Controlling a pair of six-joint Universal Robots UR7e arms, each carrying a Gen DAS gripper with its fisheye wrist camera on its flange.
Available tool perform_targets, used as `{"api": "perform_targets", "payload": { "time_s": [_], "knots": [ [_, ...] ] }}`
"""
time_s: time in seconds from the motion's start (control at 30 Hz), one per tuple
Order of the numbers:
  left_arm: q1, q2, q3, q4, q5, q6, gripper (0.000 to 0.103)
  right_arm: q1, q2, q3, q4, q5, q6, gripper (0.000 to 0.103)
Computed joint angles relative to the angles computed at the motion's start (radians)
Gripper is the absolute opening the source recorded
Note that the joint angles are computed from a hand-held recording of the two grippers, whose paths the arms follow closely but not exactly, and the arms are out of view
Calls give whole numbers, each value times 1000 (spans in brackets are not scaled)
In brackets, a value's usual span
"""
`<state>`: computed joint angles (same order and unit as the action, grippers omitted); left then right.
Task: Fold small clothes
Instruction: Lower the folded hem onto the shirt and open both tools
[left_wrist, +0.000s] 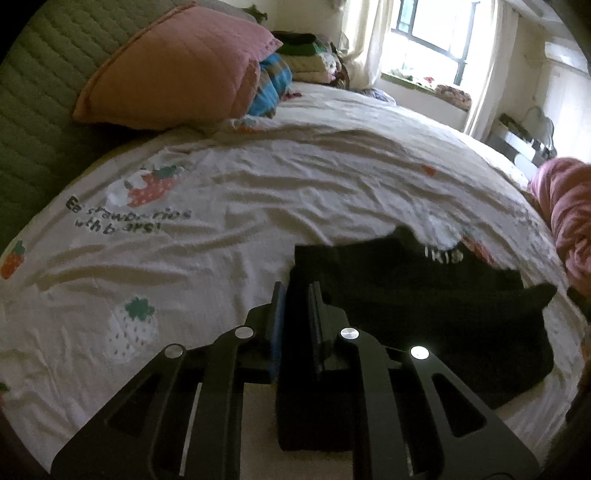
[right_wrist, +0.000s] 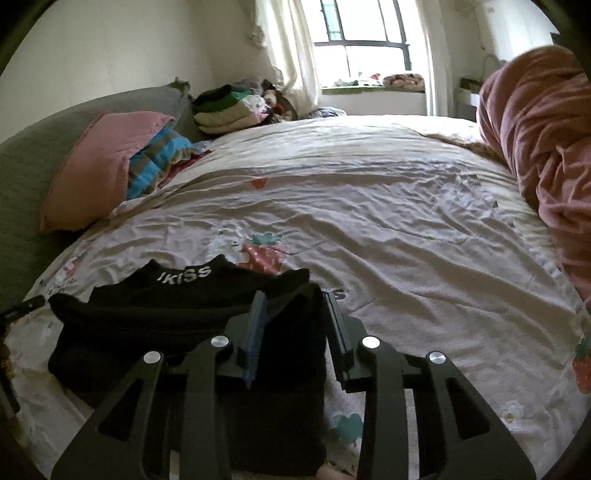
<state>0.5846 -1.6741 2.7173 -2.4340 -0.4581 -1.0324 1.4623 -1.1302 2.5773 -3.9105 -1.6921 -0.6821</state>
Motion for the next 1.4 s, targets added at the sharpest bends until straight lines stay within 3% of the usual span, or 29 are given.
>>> {"api": "perform_targets", "payload": {
  "time_s": [0.1,0.27,0.37,0.47,0.7,0.93,1.27,1.4],
  "knots": [
    [-4,39,13,1,-22,1,4,9,-8,25,30,5,-57,15],
    [22,166,14,-92,-39,55,4,57,87,11,50,-101,-133,14],
    [77,253,-14,-176,-45,122,4,87,176,-46,67,-210,-126,14],
    [113,309,-37,-239,-39,176,4,92,238,-105,85,-251,-110,14],
    [189,389,-105,-319,-26,270,4,106,266,-195,157,-241,-48,14],
    [224,410,-146,-374,-33,287,4,98,263,-251,186,-203,23,14],
    [230,355,-137,-461,14,271,4,39,274,-242,39,-109,80,14],
    [235,332,-132,-470,35,272,12,44,266,-230,-29,-106,33,16]
  ]
}}
